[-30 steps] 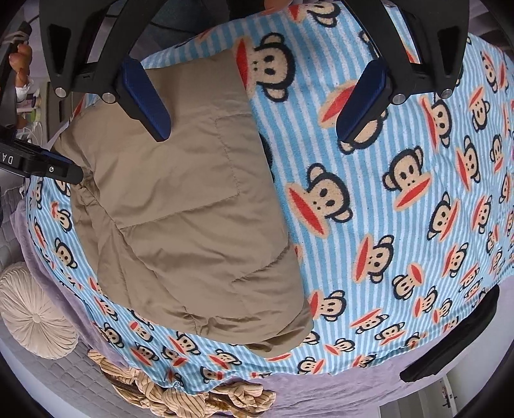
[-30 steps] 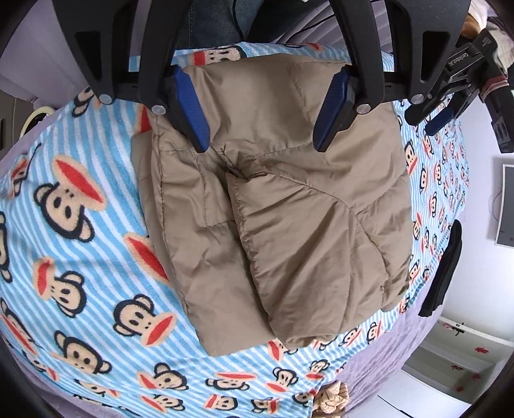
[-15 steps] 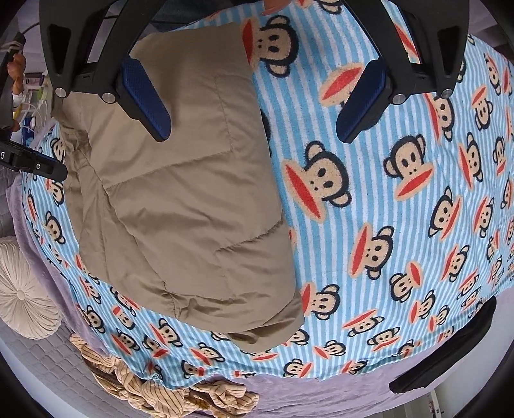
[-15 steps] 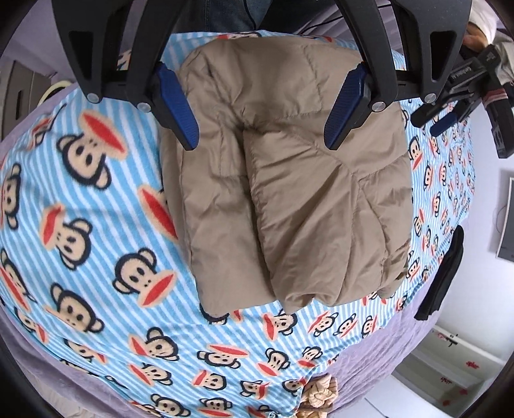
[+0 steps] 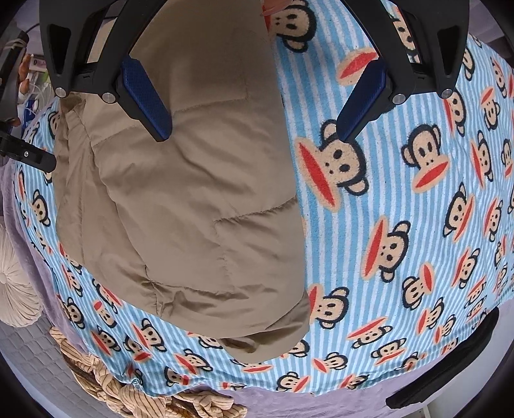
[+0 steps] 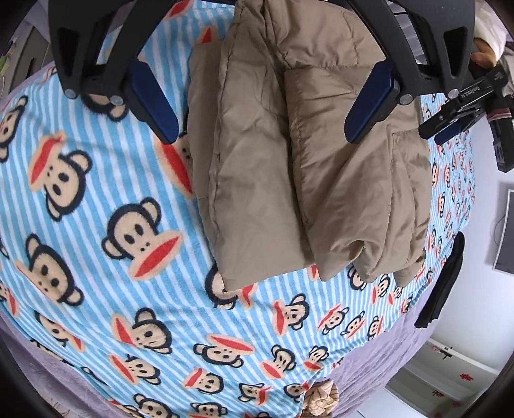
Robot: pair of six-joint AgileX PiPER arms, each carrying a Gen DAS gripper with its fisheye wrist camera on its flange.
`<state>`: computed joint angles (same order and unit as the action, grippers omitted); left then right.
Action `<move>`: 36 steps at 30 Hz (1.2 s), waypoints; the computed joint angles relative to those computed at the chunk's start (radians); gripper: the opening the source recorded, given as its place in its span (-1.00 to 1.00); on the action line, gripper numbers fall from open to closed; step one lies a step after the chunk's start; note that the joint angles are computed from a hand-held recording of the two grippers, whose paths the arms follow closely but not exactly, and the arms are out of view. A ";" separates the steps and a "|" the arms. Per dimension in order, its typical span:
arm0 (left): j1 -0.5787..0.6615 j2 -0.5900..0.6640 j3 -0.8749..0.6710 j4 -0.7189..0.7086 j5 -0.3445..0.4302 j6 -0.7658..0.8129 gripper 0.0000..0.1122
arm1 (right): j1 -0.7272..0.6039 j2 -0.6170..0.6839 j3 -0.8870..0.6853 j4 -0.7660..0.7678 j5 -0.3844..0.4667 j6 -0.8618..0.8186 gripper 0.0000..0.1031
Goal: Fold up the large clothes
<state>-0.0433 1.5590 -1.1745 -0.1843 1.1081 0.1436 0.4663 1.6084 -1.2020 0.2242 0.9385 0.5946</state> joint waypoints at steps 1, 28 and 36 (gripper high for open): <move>0.006 0.010 -0.005 -0.014 0.001 0.004 0.84 | -0.007 0.005 0.000 0.020 -0.005 -0.023 0.99; 0.180 0.444 -0.104 -0.576 0.078 0.305 0.84 | -0.272 0.367 -0.006 0.624 0.027 -0.816 0.99; 0.023 0.320 -0.086 -0.400 -0.073 0.141 0.67 | -0.299 0.388 0.025 0.716 0.019 -0.809 1.00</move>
